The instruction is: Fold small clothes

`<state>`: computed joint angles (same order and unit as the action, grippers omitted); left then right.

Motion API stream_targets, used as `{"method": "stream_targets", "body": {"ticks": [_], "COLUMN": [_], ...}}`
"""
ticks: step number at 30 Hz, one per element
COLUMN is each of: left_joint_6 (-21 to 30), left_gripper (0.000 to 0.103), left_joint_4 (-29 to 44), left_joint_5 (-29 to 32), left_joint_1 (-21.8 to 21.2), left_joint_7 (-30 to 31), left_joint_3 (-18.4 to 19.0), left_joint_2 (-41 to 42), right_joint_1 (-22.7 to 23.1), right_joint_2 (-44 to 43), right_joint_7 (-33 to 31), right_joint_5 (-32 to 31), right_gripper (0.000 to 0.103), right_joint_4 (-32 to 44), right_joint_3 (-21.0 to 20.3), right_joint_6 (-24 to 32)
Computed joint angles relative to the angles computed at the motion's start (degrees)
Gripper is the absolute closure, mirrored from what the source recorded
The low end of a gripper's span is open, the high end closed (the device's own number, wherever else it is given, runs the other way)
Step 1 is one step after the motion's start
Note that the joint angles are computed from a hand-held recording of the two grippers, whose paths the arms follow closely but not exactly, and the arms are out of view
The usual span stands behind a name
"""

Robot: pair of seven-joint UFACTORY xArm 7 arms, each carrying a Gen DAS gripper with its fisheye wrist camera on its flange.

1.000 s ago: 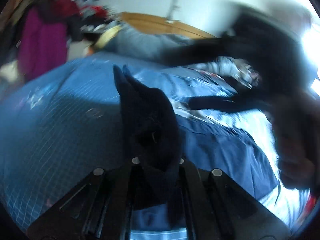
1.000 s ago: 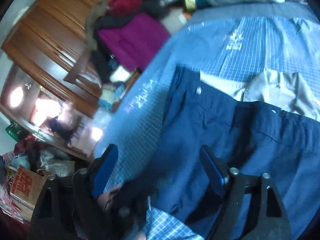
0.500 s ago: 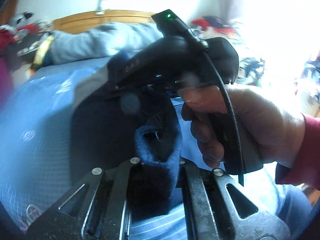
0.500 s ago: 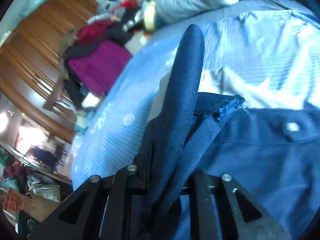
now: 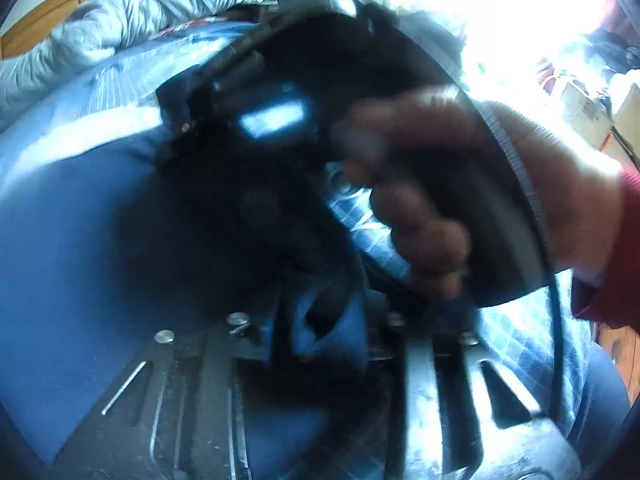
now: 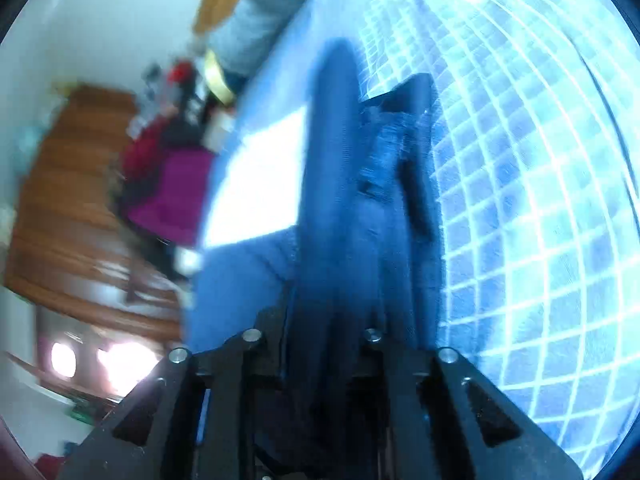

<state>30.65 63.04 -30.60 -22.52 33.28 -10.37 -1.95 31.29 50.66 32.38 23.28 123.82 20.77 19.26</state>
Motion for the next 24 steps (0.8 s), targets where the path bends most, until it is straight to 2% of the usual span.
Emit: {"method": "stream_targets", "body": {"ticks": [1,2,3,5,6,9,11,13,15,16,19,20,22,24], "left_joint_6": [0.6,0.9,1.9,5.4,6.7,6.0,4.5,2.5,0.3,-1.4,-2.4,-3.0,-4.7,-5.6], "left_gripper": [0.061,0.059,0.058,0.058,0.057,0.047,0.043,0.043,0.042,0.042,0.042,0.042,0.042,0.042], "left_joint_4": [-0.3,-0.6,-0.9,-2.5,-3.7,-11.2,-16.3,-20.9,-24.2,-25.5,-26.5,-26.9,-27.2,-26.0], "left_joint_5": [-0.7,-0.3,1.6,2.4,0.4,-3.0,-2.6,0.8,4.7,7.1,11.7,12.4,14.0,15.1], "left_joint_1": [0.0,0.1,0.2,0.2,-0.1,-1.3,-1.2,0.8,3.6,5.6,9.4,9.7,9.2,7.6], "left_joint_7": [0.7,0.5,-0.7,-0.9,1.5,4.5,3.8,0.8,-3.0,-5.0,-11.2,-11.7,-12.9,-13.8], "left_joint_3": [0.1,0.2,0.2,0.7,1.7,4.1,5.8,6.2,5.9,5.3,4.2,5.5,6.3,7.1], "left_joint_2": [-0.6,-1.1,-1.8,-5.5,-8.1,-19.5,-27.1,-33.6,-37.4,-38.1,-37.0,-36.0,-34.3,-31.4], "right_joint_1": [0.0,1.2,1.3,1.6,1.8,1.4,2.4,4.5,5.4,6.8,11.5,14.0,16.8,16.7], "right_joint_2": [-0.1,0.5,1.0,0.4,-0.7,-9.2,-15.9,-21.8,-25.3,-27.1,-29.0,-29.3,-27.9,-25.9], "right_joint_7": [0.2,0.6,0.1,0.8,1.7,2.1,4.1,7.9,10.2,12.5,19.2,23.0,27.9,28.4], "right_joint_5": [-1.5,-2.1,-2.5,-2.7,-2.9,-2.7,-4.3,-6.5,-6.8,-8.3,-15.6,-20.1,-27.3,-30.4], "right_gripper": [0.083,0.073,0.061,0.054,0.049,0.045,0.044,0.043,0.037,0.037,0.035,0.035,0.035,0.035], "right_joint_4": [0.4,3.2,4.9,5.8,5.1,-6.2,-14.7,-22.0,-27.5,-30.2,-31.7,-31.1,-26.9,-23.0], "right_joint_3": [0.2,-1.7,-1.6,-2.3,-3.0,-3.6,-5.2,-6.8,-5.7,-6.5,-9.3,-11.8,-14.5,-14.1], "right_joint_6": [0.7,3.6,5.2,7.7,8.5,5.7,4.5,2.1,-1.8,-2.8,-2.3,-0.3,4.4,8.7]}}
